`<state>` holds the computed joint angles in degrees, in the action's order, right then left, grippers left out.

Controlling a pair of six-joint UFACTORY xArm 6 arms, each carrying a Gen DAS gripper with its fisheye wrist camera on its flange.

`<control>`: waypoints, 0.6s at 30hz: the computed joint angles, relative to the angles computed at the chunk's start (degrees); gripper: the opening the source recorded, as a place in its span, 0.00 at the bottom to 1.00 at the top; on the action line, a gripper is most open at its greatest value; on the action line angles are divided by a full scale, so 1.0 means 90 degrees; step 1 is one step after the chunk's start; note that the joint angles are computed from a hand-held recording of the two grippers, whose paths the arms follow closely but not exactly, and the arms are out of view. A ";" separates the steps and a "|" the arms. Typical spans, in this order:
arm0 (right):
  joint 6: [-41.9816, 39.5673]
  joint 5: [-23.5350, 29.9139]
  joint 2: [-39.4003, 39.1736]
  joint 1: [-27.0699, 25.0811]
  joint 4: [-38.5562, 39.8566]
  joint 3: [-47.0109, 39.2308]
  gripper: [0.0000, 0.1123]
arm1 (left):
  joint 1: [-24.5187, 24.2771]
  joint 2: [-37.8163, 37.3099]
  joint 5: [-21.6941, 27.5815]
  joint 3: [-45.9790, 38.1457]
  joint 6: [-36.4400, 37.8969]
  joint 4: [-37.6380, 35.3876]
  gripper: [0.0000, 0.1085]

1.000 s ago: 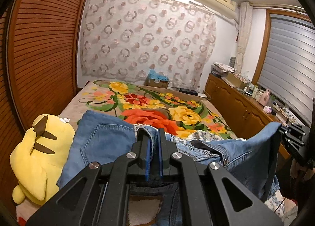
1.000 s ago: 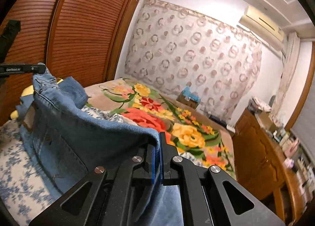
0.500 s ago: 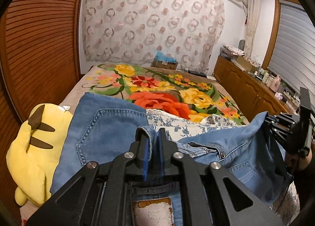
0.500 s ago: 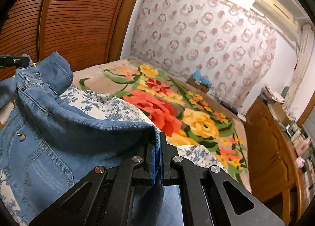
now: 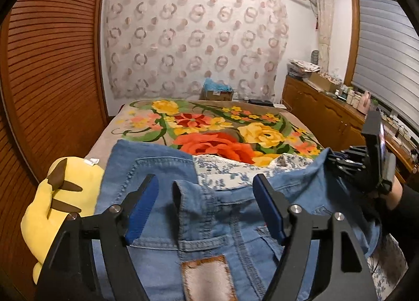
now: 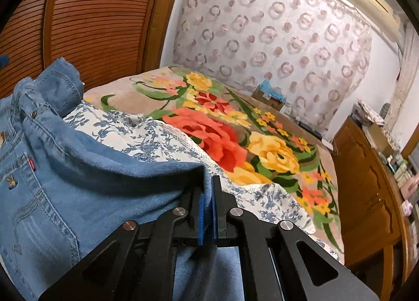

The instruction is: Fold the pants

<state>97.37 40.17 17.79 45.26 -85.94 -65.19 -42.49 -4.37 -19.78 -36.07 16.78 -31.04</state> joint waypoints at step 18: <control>0.1298 0.0647 -0.2200 0.1287 0.1154 0.2217 0.34 | -0.0293 0.0888 -0.0051 -0.0160 -0.2805 0.4030 0.69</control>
<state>109.06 45.99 -2.02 56.84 -75.56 -45.24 -45.13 3.62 -20.23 -37.51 -8.47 5.22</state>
